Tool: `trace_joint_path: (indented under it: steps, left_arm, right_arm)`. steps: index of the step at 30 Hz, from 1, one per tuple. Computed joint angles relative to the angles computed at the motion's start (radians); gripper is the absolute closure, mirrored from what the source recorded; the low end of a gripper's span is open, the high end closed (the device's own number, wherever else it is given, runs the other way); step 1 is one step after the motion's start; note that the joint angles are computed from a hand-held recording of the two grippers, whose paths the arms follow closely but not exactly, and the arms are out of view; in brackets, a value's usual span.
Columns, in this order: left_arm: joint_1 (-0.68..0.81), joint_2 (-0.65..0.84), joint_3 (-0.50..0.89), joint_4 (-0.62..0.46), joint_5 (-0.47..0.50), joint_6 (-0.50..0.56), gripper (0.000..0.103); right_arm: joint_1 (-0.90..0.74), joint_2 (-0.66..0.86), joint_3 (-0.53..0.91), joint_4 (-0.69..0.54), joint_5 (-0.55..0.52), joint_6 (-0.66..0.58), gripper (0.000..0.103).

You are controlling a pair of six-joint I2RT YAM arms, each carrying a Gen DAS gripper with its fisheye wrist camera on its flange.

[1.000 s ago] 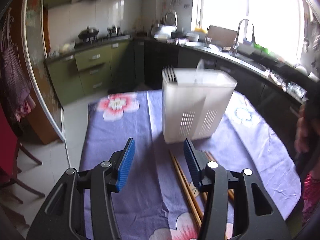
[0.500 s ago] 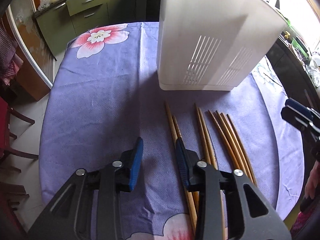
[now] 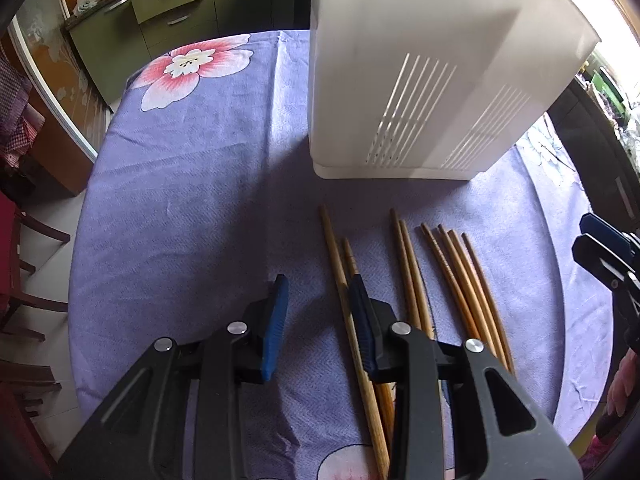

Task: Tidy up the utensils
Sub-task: 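Grasp a wooden chopstick with the left gripper while the right gripper grasps another chopstick, then drop the chopstick into the holder with the left gripper while the right gripper carries its chopstick over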

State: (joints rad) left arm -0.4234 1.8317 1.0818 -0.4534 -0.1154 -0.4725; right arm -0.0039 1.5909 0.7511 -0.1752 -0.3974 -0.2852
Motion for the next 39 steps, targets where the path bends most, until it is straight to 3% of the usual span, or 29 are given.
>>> trace_joint_path:
  steps: [5, 8, 10, 12, 18, 25, 28, 39]
  left_arm:
    - [0.013, 0.003, 0.011, -0.028, 0.009, 0.007, 0.08]
    - [0.007, 0.018, 0.024, -0.02, 0.007, 0.016, 0.093]
    - [-0.014, 0.036, 0.041, -0.018, -0.011, 0.039, 0.095]
    - [-0.031, 0.038, 0.042, -0.016, -0.029, 0.061, 0.097]
    - [0.0, 0.02, 0.017, -0.025, -0.071, 0.117, 0.097]
    - [0.008, 0.006, -0.007, -0.014, -0.083, 0.152, 0.097]
    - [0.009, -0.003, -0.02, -0.004, -0.074, 0.15, 0.097]
    - [0.004, 0.007, -0.005, -0.013, -0.08, 0.148, 0.097]
  right_arm:
    - [0.034, 0.009, -0.001, -0.009, 0.022, -0.009, 0.058]
    - [0.07, 0.024, 0.011, -0.022, 0.042, -0.015, 0.058]
    - [0.094, 0.05, 0.035, -0.049, 0.048, -0.016, 0.058]
    - [0.106, 0.085, 0.07, -0.089, 0.035, -0.018, 0.064]
    - [0.149, 0.237, 0.215, -0.203, 0.025, 0.006, 0.073]
    - [0.217, 0.276, 0.225, -0.168, 0.127, 0.038, 0.081]
    - [0.244, 0.265, 0.223, -0.157, 0.184, 0.05, 0.092]
    - [0.327, 0.316, 0.269, -0.155, 0.263, 0.096, 0.093]
